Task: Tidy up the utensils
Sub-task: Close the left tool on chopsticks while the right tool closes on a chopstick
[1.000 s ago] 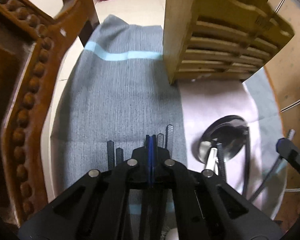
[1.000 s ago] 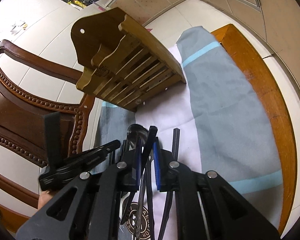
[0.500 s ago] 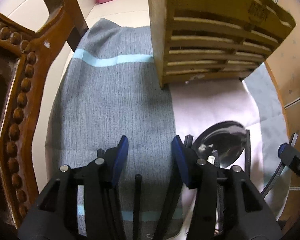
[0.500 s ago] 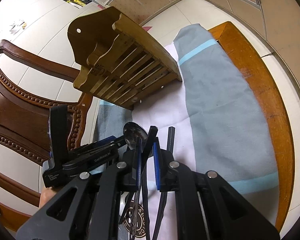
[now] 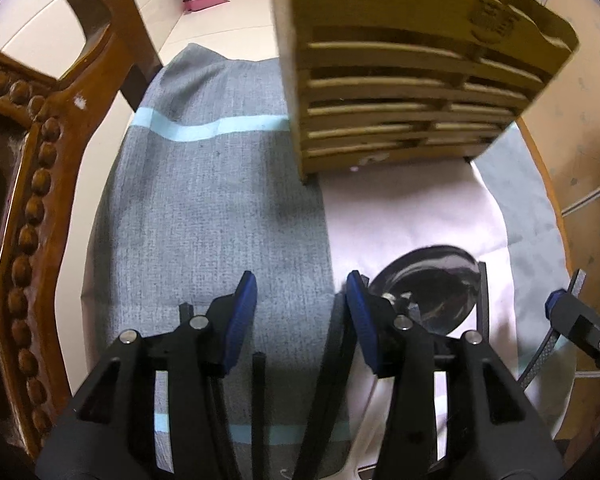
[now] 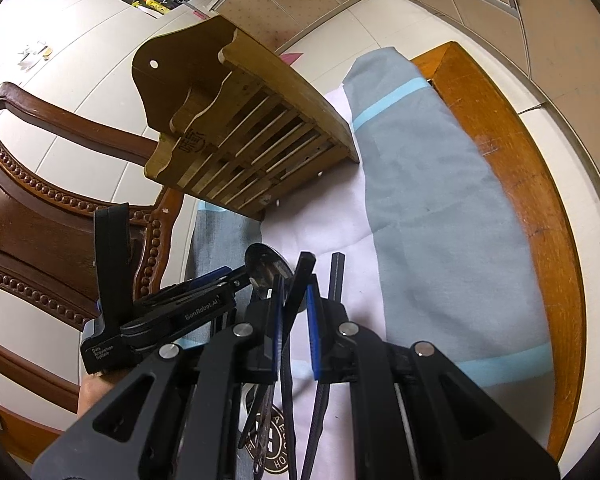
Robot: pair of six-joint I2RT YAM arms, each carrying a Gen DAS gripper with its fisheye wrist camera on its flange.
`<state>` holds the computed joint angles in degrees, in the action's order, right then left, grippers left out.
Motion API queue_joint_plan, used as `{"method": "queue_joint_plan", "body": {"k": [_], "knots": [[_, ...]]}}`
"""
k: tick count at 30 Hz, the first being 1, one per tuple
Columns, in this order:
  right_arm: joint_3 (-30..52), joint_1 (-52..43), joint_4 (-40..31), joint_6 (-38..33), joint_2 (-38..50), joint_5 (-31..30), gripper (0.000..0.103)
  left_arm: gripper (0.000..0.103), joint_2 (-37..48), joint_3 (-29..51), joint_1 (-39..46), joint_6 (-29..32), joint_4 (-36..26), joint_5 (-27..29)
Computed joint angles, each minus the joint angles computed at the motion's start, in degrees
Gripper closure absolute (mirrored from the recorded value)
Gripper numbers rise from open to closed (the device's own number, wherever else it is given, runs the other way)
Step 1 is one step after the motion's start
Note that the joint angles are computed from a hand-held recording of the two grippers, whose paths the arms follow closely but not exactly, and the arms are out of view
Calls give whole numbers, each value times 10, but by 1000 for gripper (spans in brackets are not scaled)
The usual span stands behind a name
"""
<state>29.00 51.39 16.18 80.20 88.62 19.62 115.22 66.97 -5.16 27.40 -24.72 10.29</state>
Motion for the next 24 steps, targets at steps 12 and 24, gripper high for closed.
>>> {"method": "queue_joint_plan", "body": {"k": [12,24], "knots": [[1,1,1,-1,0,1,91,72,0,-12,-6,15,0,-6],[24,25,-43,-13,-33,39,93,96,-37,-49,-9,20,33,11]]}}
